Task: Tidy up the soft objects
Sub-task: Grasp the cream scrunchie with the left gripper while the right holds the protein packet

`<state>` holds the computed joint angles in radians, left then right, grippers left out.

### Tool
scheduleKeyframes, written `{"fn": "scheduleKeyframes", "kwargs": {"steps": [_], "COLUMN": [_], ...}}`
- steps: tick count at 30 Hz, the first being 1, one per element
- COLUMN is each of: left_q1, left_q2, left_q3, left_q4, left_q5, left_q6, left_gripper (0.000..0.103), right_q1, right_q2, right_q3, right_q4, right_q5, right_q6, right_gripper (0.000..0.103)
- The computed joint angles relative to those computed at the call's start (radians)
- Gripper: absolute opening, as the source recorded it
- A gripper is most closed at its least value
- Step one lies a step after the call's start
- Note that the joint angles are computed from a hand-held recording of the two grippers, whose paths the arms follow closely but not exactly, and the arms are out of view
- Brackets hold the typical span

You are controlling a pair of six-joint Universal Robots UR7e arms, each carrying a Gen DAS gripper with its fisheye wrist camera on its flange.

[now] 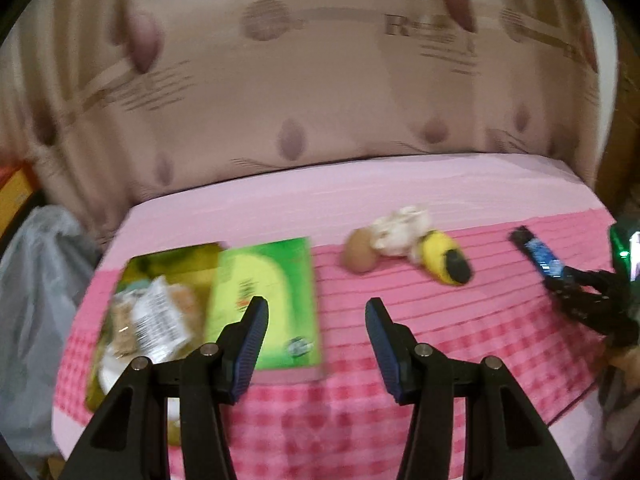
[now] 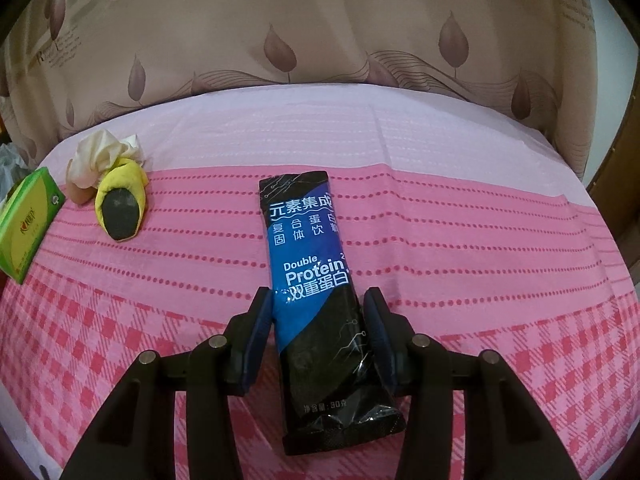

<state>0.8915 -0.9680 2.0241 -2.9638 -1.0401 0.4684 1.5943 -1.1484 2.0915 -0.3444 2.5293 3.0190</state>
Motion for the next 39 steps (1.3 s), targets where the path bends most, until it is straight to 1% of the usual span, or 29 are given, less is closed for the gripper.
{"fn": "scheduleKeyframes", "kwargs": {"steps": [1,2,5,10,12,16,20,25,31,33,34,36,39], "left_q1": [-0.002,-0.003,-0.011,-0.020,-0.022,-0.034,-0.030,-0.023,-0.011,-0.008,-0.007,-0.005,-0.010], "left_q2": [0.009,0.024,0.067,0.150,0.180,0.245,0.295,0.360,0.394,0.394,0.394,0.394,0.386], "left_q3": [-0.011,-0.031,-0.073,-0.145,-0.174,-0.221,-0.277,-0.352,-0.417,-0.423,-0.422,-0.427,-0.408], "left_q4": [0.020,0.052,0.091,0.133,0.158,0.181,0.225,0.267,0.347,0.366,0.370,0.390,0.366], "left_q5": [-0.011,-0.037,-0.071,-0.099,-0.099,-0.073,-0.067,-0.034,-0.073,-0.093,-0.098,-0.103,-0.104], "left_q6": [-0.009,-0.019,-0.027,-0.031,-0.028,-0.011,-0.030,-0.057,-0.071,-0.071,-0.071,-0.081,-0.075], "left_gripper": [0.052,0.052,0.052,0.052,0.052,0.052,0.052,0.052,0.052,0.030,0.011,0.008,0.005], "right_q1": [-0.002,-0.004,-0.002,-0.007,-0.010,-0.015,-0.024,-0.027,-0.027,-0.026,-0.026,-0.026,-0.028], "right_q2": [-0.003,-0.006,-0.008,-0.014,-0.017,-0.023,-0.037,-0.043,-0.045,-0.046,-0.046,-0.046,-0.046], "right_q3": [0.002,0.004,0.009,0.015,0.017,0.021,0.030,0.032,0.030,0.031,0.031,0.029,0.029], "right_q4": [0.000,0.000,-0.002,-0.005,-0.005,-0.006,-0.006,-0.001,0.004,0.004,0.004,0.006,0.007], "right_q5": [-0.005,-0.010,-0.013,-0.027,-0.034,-0.049,-0.069,-0.079,-0.083,-0.082,-0.082,-0.083,-0.085], "right_q6": [0.001,0.002,0.005,0.007,0.006,0.004,0.002,0.000,0.001,0.002,0.002,0.001,-0.001], "right_gripper": [0.044,0.044,0.045,0.045,0.046,0.047,0.047,0.049,0.049,0.050,0.050,0.050,0.051]}}
